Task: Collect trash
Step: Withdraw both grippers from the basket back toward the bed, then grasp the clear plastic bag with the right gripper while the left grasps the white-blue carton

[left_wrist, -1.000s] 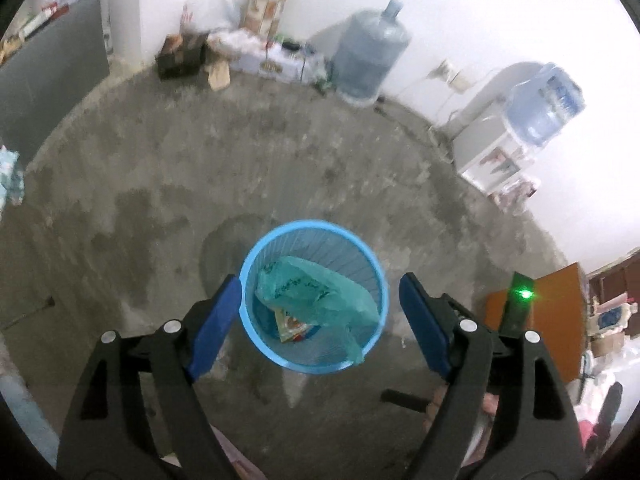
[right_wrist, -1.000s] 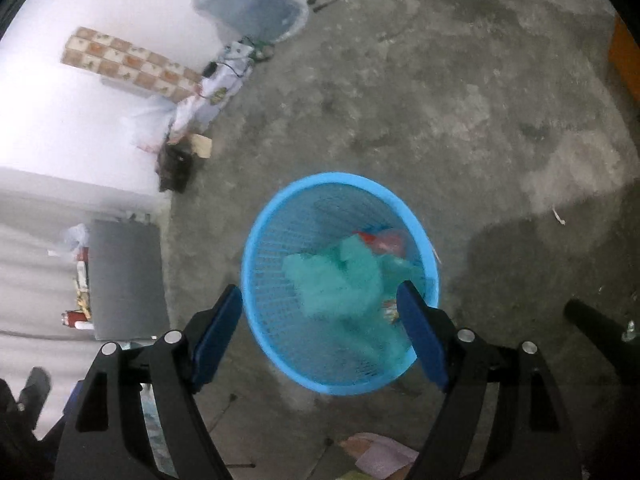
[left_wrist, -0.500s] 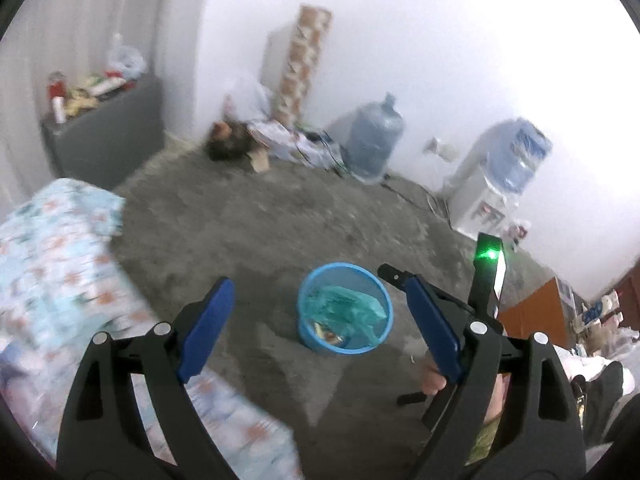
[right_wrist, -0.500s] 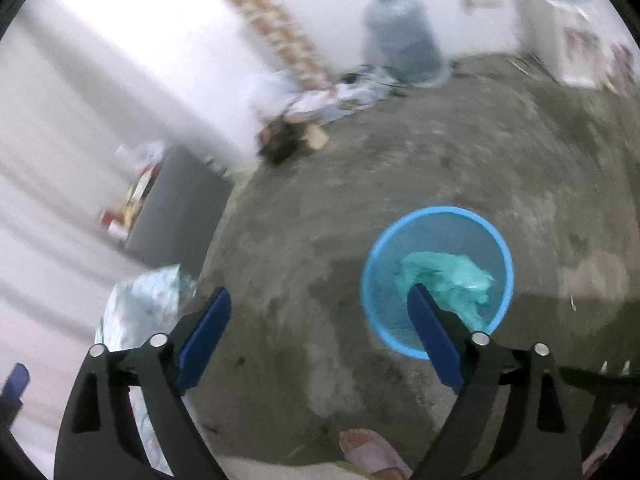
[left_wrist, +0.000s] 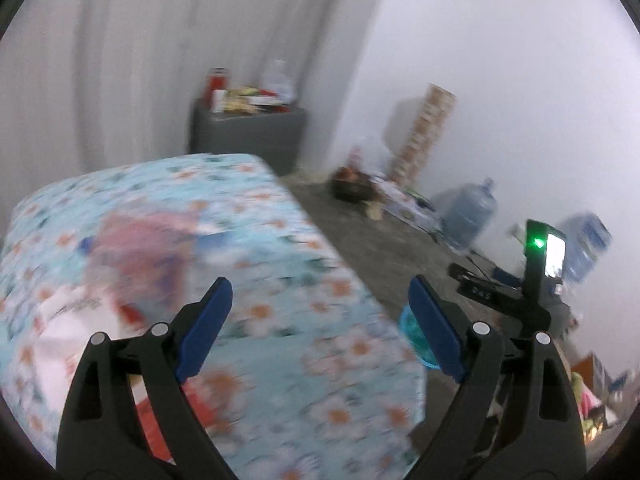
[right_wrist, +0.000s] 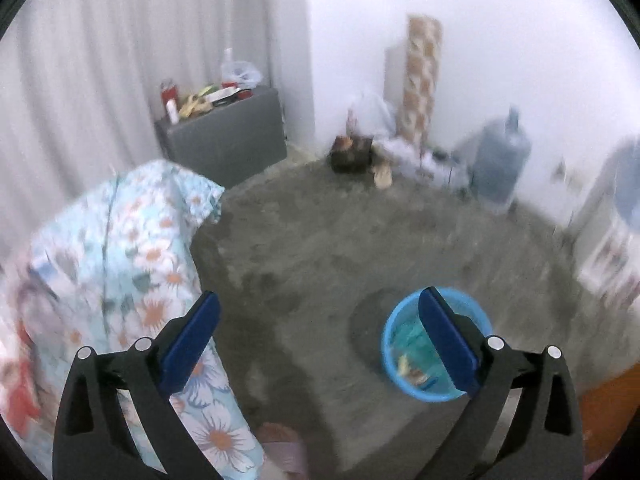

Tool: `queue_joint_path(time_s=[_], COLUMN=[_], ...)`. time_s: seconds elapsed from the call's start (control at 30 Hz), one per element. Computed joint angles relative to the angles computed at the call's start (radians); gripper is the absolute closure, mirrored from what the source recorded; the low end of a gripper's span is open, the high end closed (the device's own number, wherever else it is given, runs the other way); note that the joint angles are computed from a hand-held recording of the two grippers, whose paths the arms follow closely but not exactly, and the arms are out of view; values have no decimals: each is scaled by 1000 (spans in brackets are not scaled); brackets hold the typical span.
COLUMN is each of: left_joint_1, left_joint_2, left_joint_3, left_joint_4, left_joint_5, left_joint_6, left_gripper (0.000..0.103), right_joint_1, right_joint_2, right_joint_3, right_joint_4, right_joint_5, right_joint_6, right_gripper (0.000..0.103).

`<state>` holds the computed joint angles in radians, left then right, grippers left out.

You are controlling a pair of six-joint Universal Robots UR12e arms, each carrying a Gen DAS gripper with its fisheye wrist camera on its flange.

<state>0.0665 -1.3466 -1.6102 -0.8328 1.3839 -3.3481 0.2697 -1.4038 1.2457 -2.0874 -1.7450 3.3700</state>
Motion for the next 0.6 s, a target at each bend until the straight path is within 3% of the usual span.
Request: queue_joint_path(time_s=[0.1, 0.17, 0.37, 0.53, 0.6], left_joint_1=[40, 57, 108, 145, 157], left_joint_2=[46, 68, 127, 152, 158], left_joint_3=[-44, -66, -127, -165, -177], left_joint_4=[27, 42, 75, 77, 73], left_joint_5=[46, 78, 160, 174, 176], left_joint_6=[-43, -66, -123, -143, -140], left_gripper=[18, 18, 18, 18, 18], right_joint_1=[43, 46, -6, -16, -27], right_joint_2=[24, 23, 11, 46, 70], right_joint_3=[-33, -33, -20, -69, -88], right_joint_4=[-10, -50, -167, -152, -136], right_joint_5=[-98, -61, 313, 582, 750], right_joint_6=[-78, -103, -13, 78, 116], right_gripper=[6, 6, 6, 6, 6])
